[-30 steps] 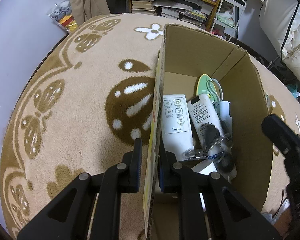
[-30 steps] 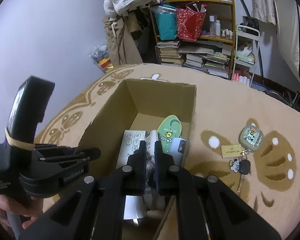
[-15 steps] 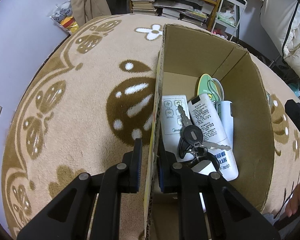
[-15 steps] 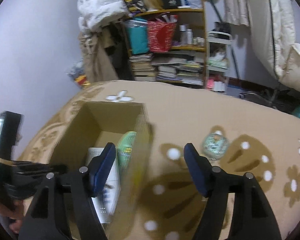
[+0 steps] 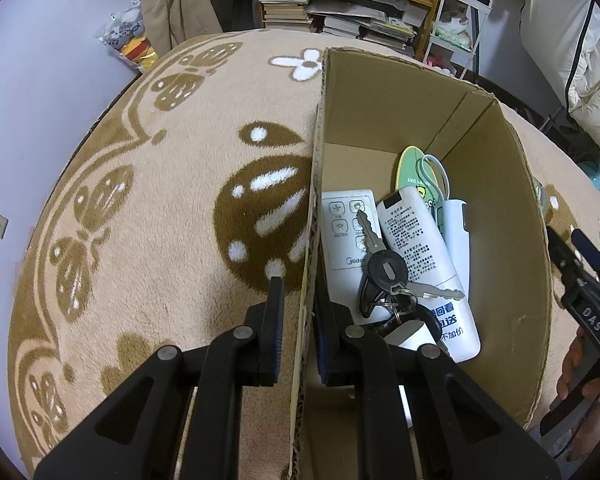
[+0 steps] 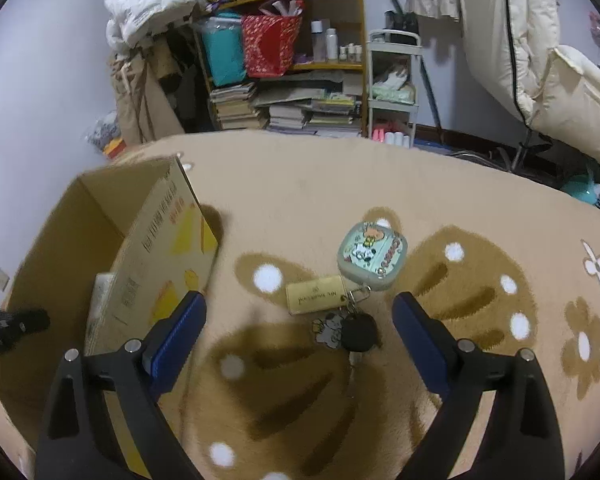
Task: Organize rigid objects
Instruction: 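Move the right gripper to the black key fob and grasp it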
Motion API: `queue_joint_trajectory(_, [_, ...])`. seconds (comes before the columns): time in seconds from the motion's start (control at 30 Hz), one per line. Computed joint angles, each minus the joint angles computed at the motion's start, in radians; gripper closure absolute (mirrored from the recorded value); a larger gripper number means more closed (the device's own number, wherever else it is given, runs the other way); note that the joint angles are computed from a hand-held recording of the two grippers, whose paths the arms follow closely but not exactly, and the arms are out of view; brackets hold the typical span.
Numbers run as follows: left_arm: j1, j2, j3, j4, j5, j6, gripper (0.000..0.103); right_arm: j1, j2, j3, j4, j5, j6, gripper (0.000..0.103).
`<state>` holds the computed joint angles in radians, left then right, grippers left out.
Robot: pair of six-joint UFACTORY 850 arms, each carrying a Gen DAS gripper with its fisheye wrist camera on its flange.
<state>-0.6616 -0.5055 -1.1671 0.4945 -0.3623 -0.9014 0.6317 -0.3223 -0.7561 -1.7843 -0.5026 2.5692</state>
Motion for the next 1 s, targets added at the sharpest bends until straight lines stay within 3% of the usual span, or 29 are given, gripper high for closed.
queue_joint_trajectory(0.47, [-0.001, -0.001, -0.001, 0.002, -0.002, -0.001, 0.09, -0.084, -0.029, 0.067, -0.344, 0.062, 0.445, 0.004])
queue_joint_trajectory(0.6, [0.003, -0.001, -0.001, -0.02, 0.003, 0.018, 0.09, -0.087, -0.056, 0.042, -0.279, 0.081, 0.359, 0.01])
queue_joint_trajectory(0.73, [0.004, -0.001, -0.001, -0.023, 0.003, 0.022, 0.09, -0.09, -0.108, -0.012, -0.104, 0.116, 0.157, 0.016])
queue_joint_trajectory(0.8, [0.003, -0.002, -0.001, -0.021, 0.002, 0.02, 0.09, -0.084, -0.132, -0.033, 0.002, 0.107, 0.04, 0.019])
queue_joint_trajectory(0.9, [0.002, -0.002, -0.002, -0.02, 0.001, 0.018, 0.09, -0.081, -0.139, -0.038, 0.028, 0.094, 0.013, 0.02])
queue_joint_trajectory(1.0, [0.002, -0.002, -0.001, -0.015, 0.001, 0.015, 0.09, -0.079, -0.141, -0.04, 0.078, 0.071, -0.019, 0.036])
